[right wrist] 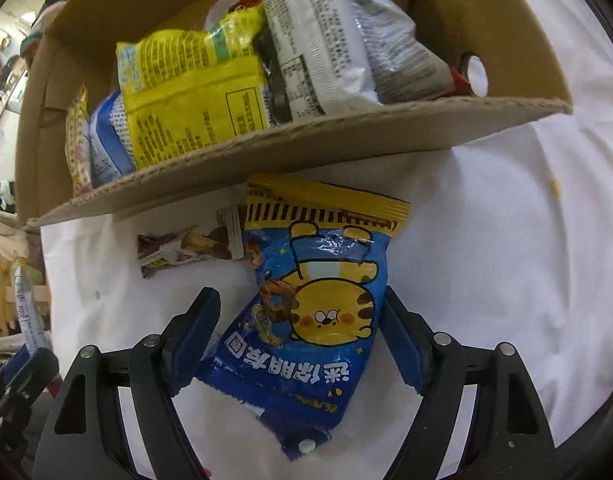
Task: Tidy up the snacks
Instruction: 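Grasp a white-red bar with the left tool while the right tool grasps the blue tiger bag, then lift both snacks and carry them toward the box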
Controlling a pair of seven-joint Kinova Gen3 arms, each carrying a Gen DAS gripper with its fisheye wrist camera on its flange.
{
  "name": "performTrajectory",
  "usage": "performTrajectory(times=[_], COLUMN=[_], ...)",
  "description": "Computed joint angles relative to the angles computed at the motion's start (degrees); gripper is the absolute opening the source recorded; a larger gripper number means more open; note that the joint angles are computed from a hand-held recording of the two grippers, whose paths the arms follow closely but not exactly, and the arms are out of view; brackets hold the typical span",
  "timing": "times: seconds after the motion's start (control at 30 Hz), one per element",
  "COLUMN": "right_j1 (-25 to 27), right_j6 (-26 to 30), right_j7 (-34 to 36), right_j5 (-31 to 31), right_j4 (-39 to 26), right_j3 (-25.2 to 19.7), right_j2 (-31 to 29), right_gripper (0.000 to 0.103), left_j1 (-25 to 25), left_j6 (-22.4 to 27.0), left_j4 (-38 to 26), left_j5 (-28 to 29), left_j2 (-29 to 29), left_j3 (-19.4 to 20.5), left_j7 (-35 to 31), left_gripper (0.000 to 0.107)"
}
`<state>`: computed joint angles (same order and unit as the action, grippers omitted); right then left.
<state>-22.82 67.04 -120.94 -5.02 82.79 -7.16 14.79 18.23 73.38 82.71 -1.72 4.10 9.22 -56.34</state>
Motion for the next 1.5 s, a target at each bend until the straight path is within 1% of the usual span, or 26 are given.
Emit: performTrajectory(times=[0.07, 0.13, 0.2, 0.23, 0.3, 0.33, 0.4, 0.5, 0.6, 0.77, 0.9, 1.03, 1.17, 1.2, 1.23, 1.3, 1.4, 1.5], right_j1=[-0.7, -1.5, -2.5, -2.5, -1.7, -1.2, 0.5, 2.0, 4.4, 7.0, 9.3, 10.4, 10.7, 10.6, 10.4, 10.5, 10.5, 10.7], right_j6=[0.1, 0.3, 1.0, 0.9, 0.3, -0.1, -0.6, -1.2, -1.6, -1.1, -1.1, -1.3, -3.8, -5.7, -7.1, -9.5, -11.5, -11.5], right_j7=[0.0, 0.0, -0.9, -1.1, -0.3, 0.1, 2.2, 3.5, 6.4, 9.6, 13.5, 16.4, 21.6, 22.6, 24.6, 26.8, 26.5, 26.2], right_j5=[1.0, 2.0, 3.6, 3.7, 2.6, 1.9, -0.7, -2.5, -5.5, -8.6, -13.6, -18.2, -24.2, -25.8, -27.8, -29.9, -29.3, -29.4], right_j4=[-0.2, -0.1, -0.1, 0.2, 1.2, 1.7, 2.4, 3.5, 5.4, 6.6, 7.0, 8.3, 10.8, 12.0, 12.9, 14.1, 14.4, 13.5], right_j3=[-0.2, -0.4, -0.3, -0.3, -0.3, -0.4, -0.4, -0.2, 0.2, 1.0, 1.8, 2.2, 3.4, 3.1, 3.8, 4.3, 4.7, 5.9], right_j2=[0.1, 0.1, 0.0, -0.3, -1.2, -1.7, -2.3, -4.1, -6.2, -9.9, -11.5, -15.0, -18.0, -18.8, -19.9, -21.7, -23.2, -23.1], right_gripper=[0.082, 0.079, 0.066, 0.063, 0.056, 0.054, 0.042, 0.039, 0.036, 0.035, 0.033, 0.032, 0.031, 0.031, 0.031, 0.031, 0.031, 0.031], left_j1=[0.1, 0.4, 0.7, 0.7, 0.7, 0.6, 0.6, 0.7, 0.6, 0.9, 1.2, 1.8, 2.0, 1.9, 1.9, 1.8, 2.2, 2.7], left_j6=[-0.2, -0.3, -0.7, -0.6, -0.7, -0.7, -0.8, -0.5, -0.5, -0.3, -0.3, -0.3, -0.1, 0.0, 0.0, -0.3, -1.4, -3.1], left_j4=[-0.2, -0.5, -0.4, -0.3, -0.1, 0.1, 0.4, 0.8, 1.4, 1.6, 1.7, 1.7, 1.9, 2.0, 2.1, 2.2, 2.4, 2.5], left_j5=[-0.4, -0.7, -1.0, -1.0, -0.9, -0.8, -1.2, -2.4, -2.8, -4.4, -5.0, -6.6, -7.1, -7.2, -7.3, -7.5, -8.6, -11.2], left_j2=[0.1, 0.4, 0.5, 0.3, 0.2, 0.1, 0.0, 0.1, 0.0, 0.2, 0.3, 0.2, 0.1, 0.1, 0.1, -0.2, -1.3, -3.3], left_j3=[0.1, 0.2, 0.3, 0.2, 0.2, 0.1, 0.1, 0.0, -0.1, 0.1, 0.2, 0.4, 0.4, 0.4, 0.3, 0.2, 0.6, 1.4], left_j7=[0.5, 0.7, 0.9, 0.9, 0.8, 0.7, 0.9, 2.0, 2.6, 3.6, 3.8, 4.4, 4.8, 4.9, 5.0, 5.6, 7.2, 8.6], left_gripper=[0.028, 0.028, 0.028, 0.028, 0.028, 0.028, 0.028, 0.028, 0.028, 0.028, 0.028, 0.028, 0.028, 0.028, 0.028, 0.028, 0.028, 0.028])
